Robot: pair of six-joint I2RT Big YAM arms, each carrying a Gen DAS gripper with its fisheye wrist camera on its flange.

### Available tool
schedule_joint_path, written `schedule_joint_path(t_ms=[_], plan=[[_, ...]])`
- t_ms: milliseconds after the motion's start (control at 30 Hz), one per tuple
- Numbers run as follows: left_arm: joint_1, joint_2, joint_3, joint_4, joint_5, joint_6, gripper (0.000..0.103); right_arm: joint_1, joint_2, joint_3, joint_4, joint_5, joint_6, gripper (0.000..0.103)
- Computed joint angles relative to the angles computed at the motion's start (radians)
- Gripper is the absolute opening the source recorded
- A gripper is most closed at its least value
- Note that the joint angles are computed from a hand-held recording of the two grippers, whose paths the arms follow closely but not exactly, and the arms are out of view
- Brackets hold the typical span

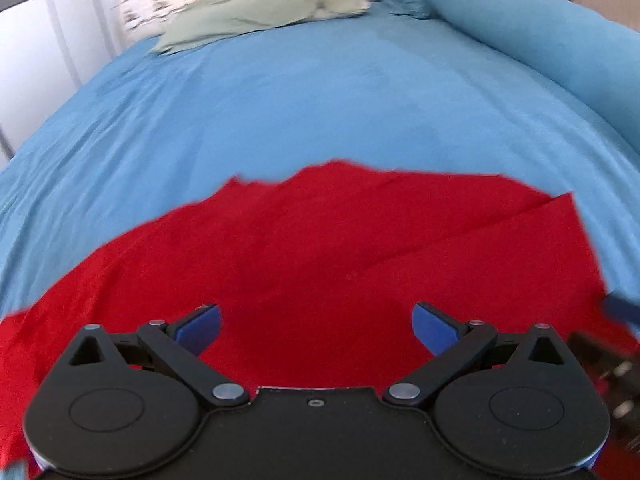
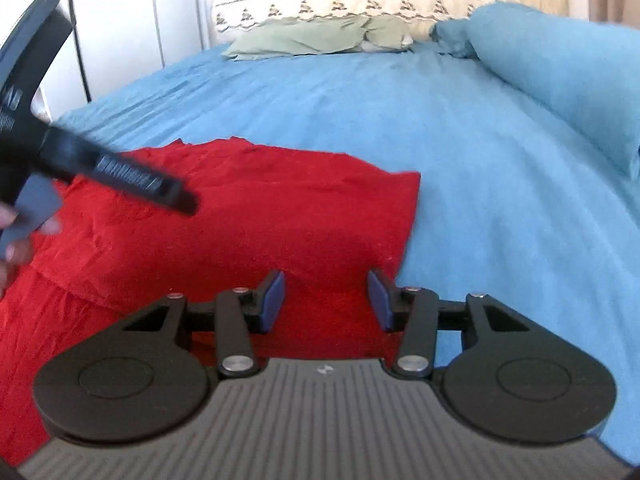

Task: Fold small clothes
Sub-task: 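Move the left gripper to the other sleeve cuff and close on it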

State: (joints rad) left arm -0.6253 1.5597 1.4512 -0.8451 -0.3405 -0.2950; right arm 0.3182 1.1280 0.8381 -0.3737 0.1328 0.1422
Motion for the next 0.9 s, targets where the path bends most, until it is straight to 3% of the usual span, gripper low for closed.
schedule_joint_path(t_ms=[33, 100, 200, 300, 433, 533, 600, 700, 833, 900], plan=[[0.003, -0.022, -0.028, 0.002, -0.007, -0.012, 0.103, 0.006, -0.010, -0.002, 0.002, 0.012, -0.012, 0.073], [0.009, -0.068, -0.080, -0.010, -0.021, -0.042, 0.103, 0.012, -0.025, -0.002, -0.017, 0.010, -0.015, 0.079], [0.042, -0.110, -0.139, -0.040, 0.017, -0.119, 0.103, 0.018, -0.025, -0.006, -0.073, 0.012, 0.001, 0.079], [0.071, -0.146, -0.199, 0.027, 0.078, -0.140, 0.103, 0.020, -0.022, 0.005, -0.096, 0.015, -0.016, 0.081], [0.083, -0.172, -0.177, -0.028, 0.078, -0.142, 0.103, 0.049, -0.045, 0.074, -0.184, 0.003, -0.022, 0.084], [0.137, -0.260, -0.202, -0.064, 0.058, -0.222, 0.103, 0.086, -0.050, 0.156, -0.253, -0.004, -0.068, 0.084], [0.211, -0.335, -0.219, -0.114, 0.055, -0.292, 0.103, 0.118, -0.042, 0.220, -0.302, -0.014, -0.078, 0.086], [0.371, -0.448, -0.250, -0.160, 0.130, -0.353, 0.103, 0.165, 0.004, 0.334, -0.389, -0.050, -0.030, 0.095], [0.611, -0.556, -0.280, -0.232, 0.170, -0.334, 0.103, 0.256, 0.076, 0.445, -0.474, -0.063, 0.007, 0.095], [0.743, -0.590, -0.310, -0.230, 0.200, -0.301, 0.103, 0.306, 0.123, 0.481, -0.486, -0.068, 0.014, 0.095]])
